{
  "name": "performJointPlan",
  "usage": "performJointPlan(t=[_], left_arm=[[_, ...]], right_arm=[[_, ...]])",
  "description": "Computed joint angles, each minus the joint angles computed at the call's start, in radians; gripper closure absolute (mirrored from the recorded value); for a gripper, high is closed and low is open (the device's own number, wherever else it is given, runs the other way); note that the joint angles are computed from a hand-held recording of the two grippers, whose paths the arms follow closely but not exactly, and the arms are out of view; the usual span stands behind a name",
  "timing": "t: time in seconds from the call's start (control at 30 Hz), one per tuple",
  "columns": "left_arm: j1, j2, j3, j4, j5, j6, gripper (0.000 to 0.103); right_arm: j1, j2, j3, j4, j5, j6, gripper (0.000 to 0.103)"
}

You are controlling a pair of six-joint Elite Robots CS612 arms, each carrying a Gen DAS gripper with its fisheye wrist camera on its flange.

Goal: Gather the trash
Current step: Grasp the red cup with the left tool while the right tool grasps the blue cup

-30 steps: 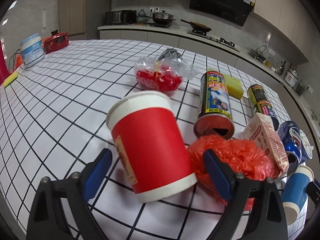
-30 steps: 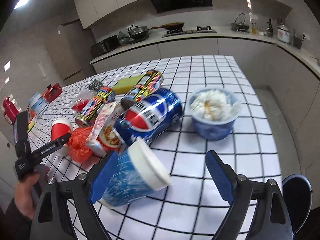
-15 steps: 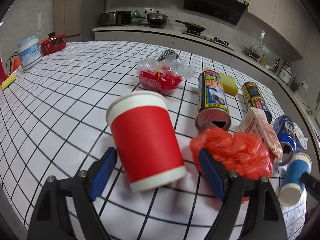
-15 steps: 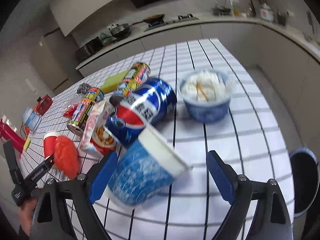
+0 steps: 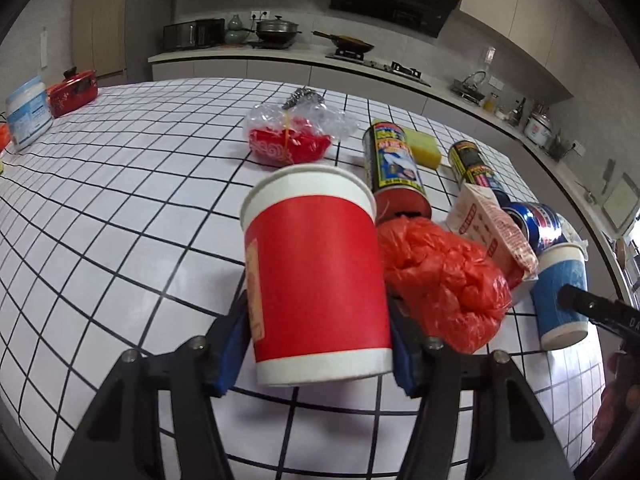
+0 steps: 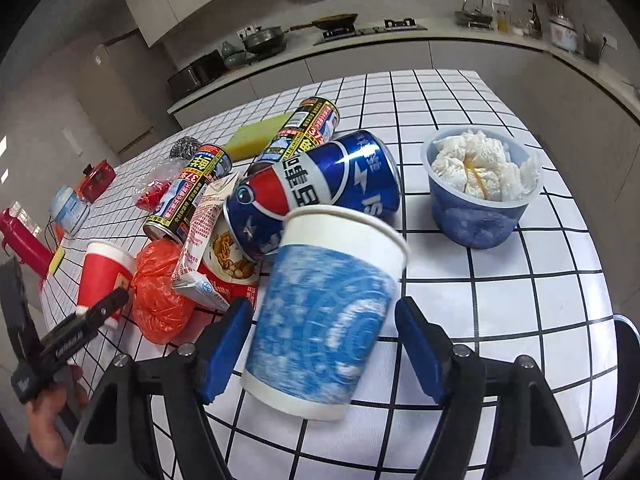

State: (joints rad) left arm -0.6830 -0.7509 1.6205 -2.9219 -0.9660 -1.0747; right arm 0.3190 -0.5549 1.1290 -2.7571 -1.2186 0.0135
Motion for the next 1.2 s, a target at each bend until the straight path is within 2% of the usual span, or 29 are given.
performJointPlan(t=[0.07, 0.2, 0.27, 0.3, 0.33, 0.43, 0.7, 1.0, 1.2], left_arm=[[0.004, 0.000, -0.011, 0.028, 0.018, -0.003, 0.028], [0.026, 0.005, -0.027, 0.035, -0.011, 0.024, 0.026], [0.038, 0.014, -0.035, 0.026, -0.073, 0.053, 0.029], [0.039, 0.019, -0.034, 0.012, -0.081, 0.067, 0.040], [0.037, 0.023, -0.030, -0.010, -0.078, 0.083, 0.041], [0.027, 0.021, -0.021, -0.032, -0.053, 0.096, 0.045], [-0.004, 0.008, -0.015, -0.067, 0.002, 0.101, 0.045], [-0.046, 0.017, -0.072, -0.038, 0.039, 0.118, 0.045], [-0.083, 0.040, -0.137, 0.009, 0.062, 0.115, 0.045]], right_arm=[[-0.007, 0.000, 0.001, 0.002, 0.023, 0.048, 0.022], [-0.004, 0.013, -0.022, 0.037, 0.048, 0.077, 0.022], [-0.001, 0.017, -0.027, 0.039, 0.048, 0.074, 0.038], [-0.001, 0.017, -0.023, 0.034, 0.052, 0.076, 0.040], [-0.002, 0.014, -0.016, 0.017, 0.053, 0.080, 0.041], [-0.002, 0.005, 0.005, -0.021, 0.050, 0.071, 0.041], [-0.012, -0.032, 0.072, -0.139, 0.021, 0.068, 0.041], [-0.046, -0.087, 0.163, -0.238, -0.001, 0.036, 0.041], [-0.084, -0.132, 0.246, -0.302, -0.007, -0.008, 0.041]])
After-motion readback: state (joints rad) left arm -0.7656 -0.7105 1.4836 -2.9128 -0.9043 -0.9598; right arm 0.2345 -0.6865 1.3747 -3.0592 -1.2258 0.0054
